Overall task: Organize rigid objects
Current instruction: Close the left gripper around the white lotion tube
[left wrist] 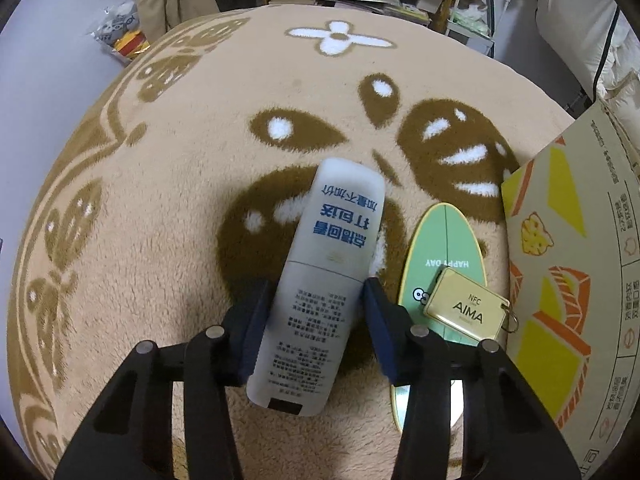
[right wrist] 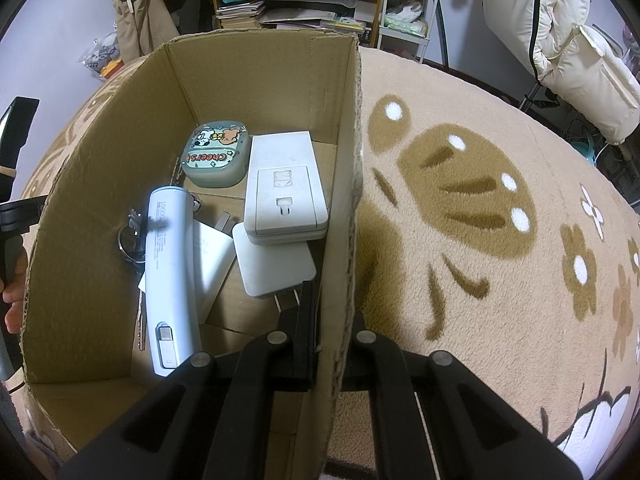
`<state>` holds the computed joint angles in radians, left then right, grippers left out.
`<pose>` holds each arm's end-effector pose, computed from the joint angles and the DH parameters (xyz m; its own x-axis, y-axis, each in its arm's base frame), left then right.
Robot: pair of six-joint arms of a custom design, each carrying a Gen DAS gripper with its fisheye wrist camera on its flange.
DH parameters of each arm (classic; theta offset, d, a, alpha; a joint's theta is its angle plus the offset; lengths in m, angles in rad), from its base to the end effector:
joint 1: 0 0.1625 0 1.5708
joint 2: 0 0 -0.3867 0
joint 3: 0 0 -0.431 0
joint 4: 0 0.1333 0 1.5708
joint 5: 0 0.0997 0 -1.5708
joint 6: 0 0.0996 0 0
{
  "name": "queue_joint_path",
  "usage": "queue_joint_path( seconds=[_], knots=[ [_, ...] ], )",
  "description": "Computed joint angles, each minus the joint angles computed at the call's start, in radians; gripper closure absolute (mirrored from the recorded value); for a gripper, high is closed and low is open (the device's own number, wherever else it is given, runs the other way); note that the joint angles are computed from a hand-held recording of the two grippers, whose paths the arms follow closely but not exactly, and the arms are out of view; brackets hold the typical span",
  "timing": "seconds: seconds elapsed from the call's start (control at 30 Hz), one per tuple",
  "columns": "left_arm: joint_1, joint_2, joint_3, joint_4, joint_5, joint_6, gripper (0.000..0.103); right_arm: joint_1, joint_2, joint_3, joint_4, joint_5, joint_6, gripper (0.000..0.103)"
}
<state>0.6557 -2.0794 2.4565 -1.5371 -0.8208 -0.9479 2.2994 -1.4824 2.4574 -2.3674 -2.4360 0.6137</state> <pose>-0.0951 -0.3270 0.2349 -0.7246 -0.0188 -0.6889 0.2368 0.9319 -0.2746 0.2844 -0.2323 0.1097 -0.6994 -0.0125 0.7146 -0.3088 0.9070 -0.2864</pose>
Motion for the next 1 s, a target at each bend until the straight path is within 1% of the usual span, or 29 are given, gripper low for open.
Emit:
queue_joint_path(
  seconds=[0.1,0.27,0.43,0.73,0.87,1.0],
  knots=[
    [0.001,-0.007,0.002,-0.003,-0.003,0.004,0.058,0.0,0.0,0.0,0.0,0.0,0.001,0.096],
    [-0.013,-0.029,-0.001,0.011,-0.005,-0.029,0.059,0.0,0.001,0.0,-0.002,0.001,0.001,0.096],
    [-0.037,-0.024,-0.012,0.05,0.01,-0.064,0.06,-0.001,0.001,0.0,-0.002,0.001,0.001,0.096],
    [-0.095,-0.067,-0.042,0.165,0.037,-0.178,0.062,0.0,0.002,-0.001,-0.003,0.001,0.002,0.096],
    [-0.103,-0.077,-0.044,0.183,0.036,-0.194,0.062,-0.001,0.001,0.001,-0.005,0.002,0.0,0.096],
    [-0.124,-0.075,-0.049,0.21,0.05,-0.208,0.063,-0.001,0.001,0.001,-0.005,0.002,0.0,0.096]
  ],
)
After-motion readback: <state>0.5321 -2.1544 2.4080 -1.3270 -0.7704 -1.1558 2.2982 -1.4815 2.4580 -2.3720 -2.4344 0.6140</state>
